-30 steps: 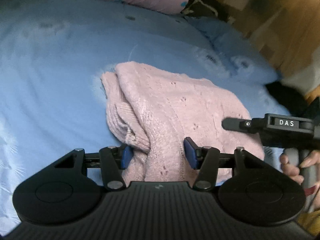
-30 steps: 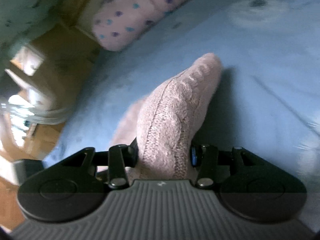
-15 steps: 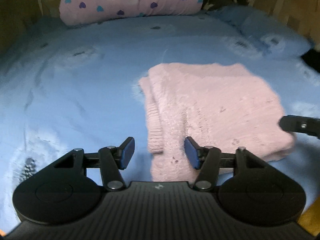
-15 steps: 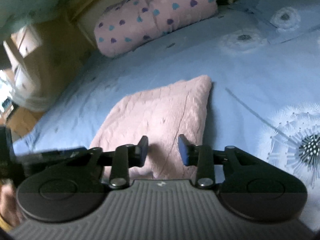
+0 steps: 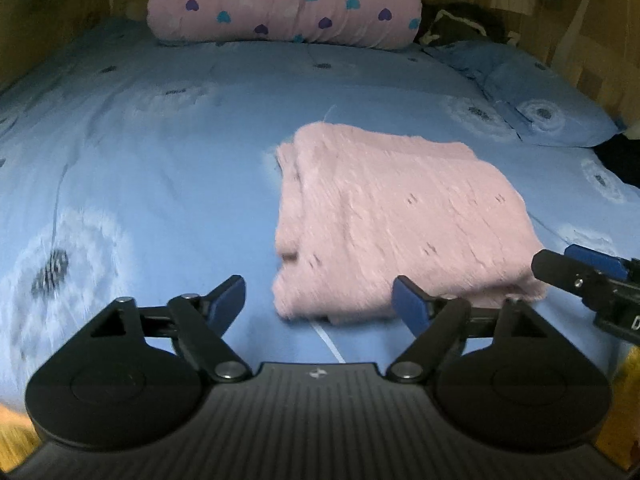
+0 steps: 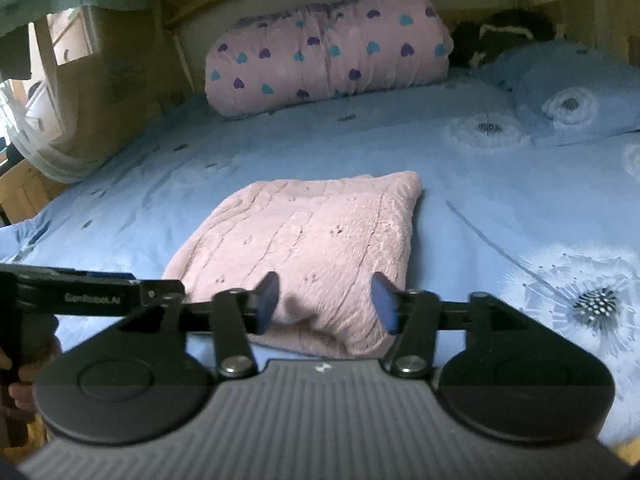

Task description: Fold small clothes

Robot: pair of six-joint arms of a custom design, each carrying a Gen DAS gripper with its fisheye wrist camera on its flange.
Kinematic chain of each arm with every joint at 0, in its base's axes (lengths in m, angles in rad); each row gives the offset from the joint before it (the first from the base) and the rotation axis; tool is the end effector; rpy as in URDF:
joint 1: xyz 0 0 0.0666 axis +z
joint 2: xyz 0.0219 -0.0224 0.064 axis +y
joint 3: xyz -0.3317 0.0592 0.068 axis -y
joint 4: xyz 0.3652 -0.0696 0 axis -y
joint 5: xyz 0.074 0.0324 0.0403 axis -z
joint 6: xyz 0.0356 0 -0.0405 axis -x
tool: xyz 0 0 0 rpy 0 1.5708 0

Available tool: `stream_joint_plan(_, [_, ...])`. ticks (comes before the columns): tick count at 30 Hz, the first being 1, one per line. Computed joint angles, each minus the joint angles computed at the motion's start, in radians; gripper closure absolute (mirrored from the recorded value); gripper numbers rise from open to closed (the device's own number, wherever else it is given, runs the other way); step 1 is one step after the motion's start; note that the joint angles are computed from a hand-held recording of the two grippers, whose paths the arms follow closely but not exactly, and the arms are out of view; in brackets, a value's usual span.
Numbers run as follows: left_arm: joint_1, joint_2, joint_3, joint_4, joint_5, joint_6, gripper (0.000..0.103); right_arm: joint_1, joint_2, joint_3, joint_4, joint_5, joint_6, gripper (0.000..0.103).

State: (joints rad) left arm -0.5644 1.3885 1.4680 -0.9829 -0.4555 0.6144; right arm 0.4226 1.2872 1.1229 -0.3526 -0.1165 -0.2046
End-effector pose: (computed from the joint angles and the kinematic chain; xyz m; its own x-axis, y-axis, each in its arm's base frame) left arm 0.3952 -0.2322 0.4148 -0.6866 -0.1781 -0.7049 -0.1780 0.9812 -0.0745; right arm 0.4085 0.1878 0.3541 -0.5428 -0.0228 -0.8395 -0.3975 0.8876 0.2329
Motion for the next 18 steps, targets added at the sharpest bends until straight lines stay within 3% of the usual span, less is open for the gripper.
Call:
stream_joint_plan(2, [-0.033, 0.003, -0.010, 0.000, -0.029, 0.024, 0.009, 0.019, -0.029, -0.036, 0.015, 0.059, 0.005, 0.041])
stream_joint_plan(4, [-0.061, 0.016, -0.010, -0.010, -0.066, 0.046, 0.003, 0.035, -0.051, -0.070, 0.032, 0.104, 0.014, 0.025])
stream_joint_plan(6, [-0.080, 0.042, 0.005, -0.038, -0.084, 0.065, 0.002, 0.046, -0.061, -0.094, 0.029, 0.137, 0.027, 0.021])
stream_joint_plan(13, [-0.091, 0.128, 0.059, -0.128, -0.088, 0.102, 0.000, 0.067, -0.040, -0.126, 0.018, 0.237, 0.064, 0.021])
stream_joint_plan(18, [-0.093, 0.124, 0.035, -0.097, -0.106, 0.116, 0.000, 0.055, -0.017, -0.138, 0.031, 0.228, 0.032, 0.021])
